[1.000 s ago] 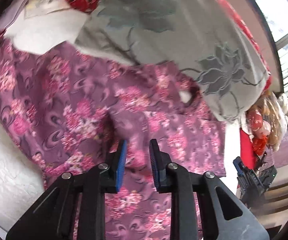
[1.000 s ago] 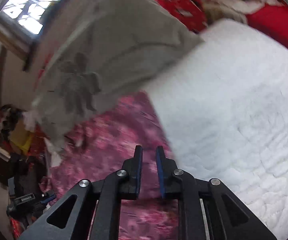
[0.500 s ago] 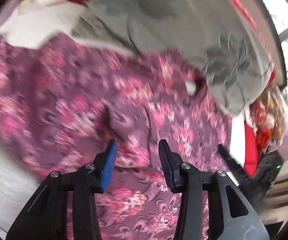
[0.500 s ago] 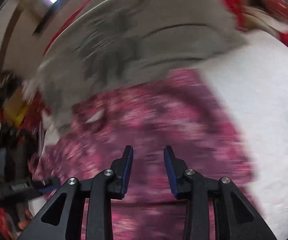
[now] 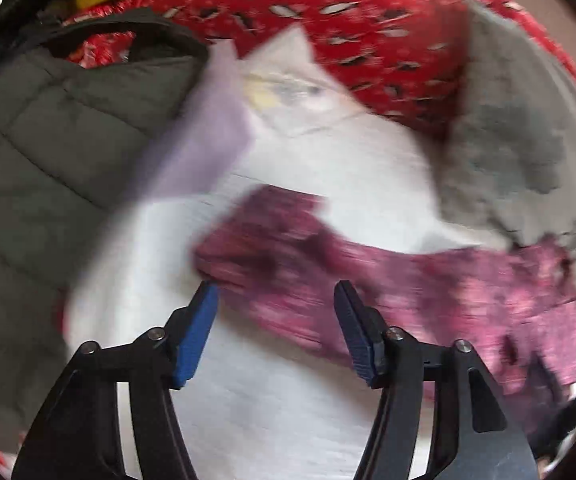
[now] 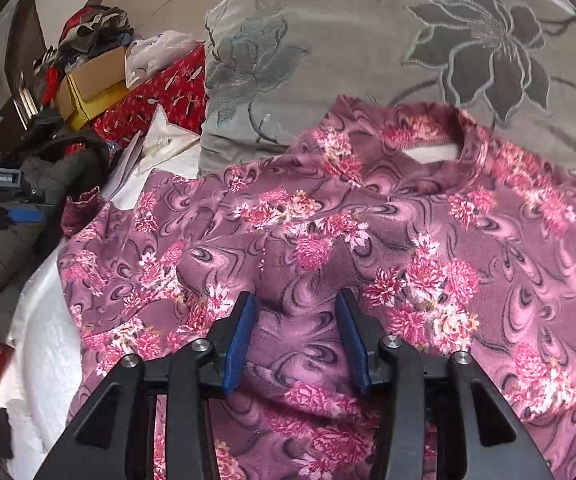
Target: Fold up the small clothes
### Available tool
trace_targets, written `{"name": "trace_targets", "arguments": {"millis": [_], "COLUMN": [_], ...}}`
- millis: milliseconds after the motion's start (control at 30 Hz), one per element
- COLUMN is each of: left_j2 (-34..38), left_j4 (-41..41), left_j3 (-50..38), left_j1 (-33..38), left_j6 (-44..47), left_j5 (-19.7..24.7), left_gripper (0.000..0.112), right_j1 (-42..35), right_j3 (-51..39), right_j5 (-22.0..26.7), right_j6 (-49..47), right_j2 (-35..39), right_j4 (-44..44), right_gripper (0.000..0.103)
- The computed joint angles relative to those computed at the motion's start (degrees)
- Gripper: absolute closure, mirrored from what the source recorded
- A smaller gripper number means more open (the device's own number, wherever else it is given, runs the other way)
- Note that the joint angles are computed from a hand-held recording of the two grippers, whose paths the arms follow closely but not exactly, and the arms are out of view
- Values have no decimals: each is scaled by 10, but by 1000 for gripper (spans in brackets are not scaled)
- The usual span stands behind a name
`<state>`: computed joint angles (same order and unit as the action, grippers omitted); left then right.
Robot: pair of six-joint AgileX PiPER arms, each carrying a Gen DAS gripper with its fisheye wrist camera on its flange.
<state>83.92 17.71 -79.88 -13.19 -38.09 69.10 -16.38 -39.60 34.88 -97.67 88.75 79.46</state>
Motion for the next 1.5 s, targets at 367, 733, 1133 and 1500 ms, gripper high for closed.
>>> {"name": "trace_targets", "arguments": {"millis": [367,733,1133,1500], "left_j2": [93,-66,-179,-206], "left_j4": [-55,-42,-121,-205], "left_j3": [23,77,139,301], "left_j1": [93,136,213,246], "left_j6": [42,-34,55,40], "left_j5": [-92,-112,-43,-132], "left_gripper": [49,100,57,50], "right_j1": [-35,-40,-38,-40], "right_j3": [-3,-5,-6,-6], "right_j5": [48,59,56,60], "right_j6": [-4,-9,-9,-8], "right_j2": [8,15,16,16], "right_j4": [-4,3,3,-1], "right_gripper": [55,55,55,55]}}
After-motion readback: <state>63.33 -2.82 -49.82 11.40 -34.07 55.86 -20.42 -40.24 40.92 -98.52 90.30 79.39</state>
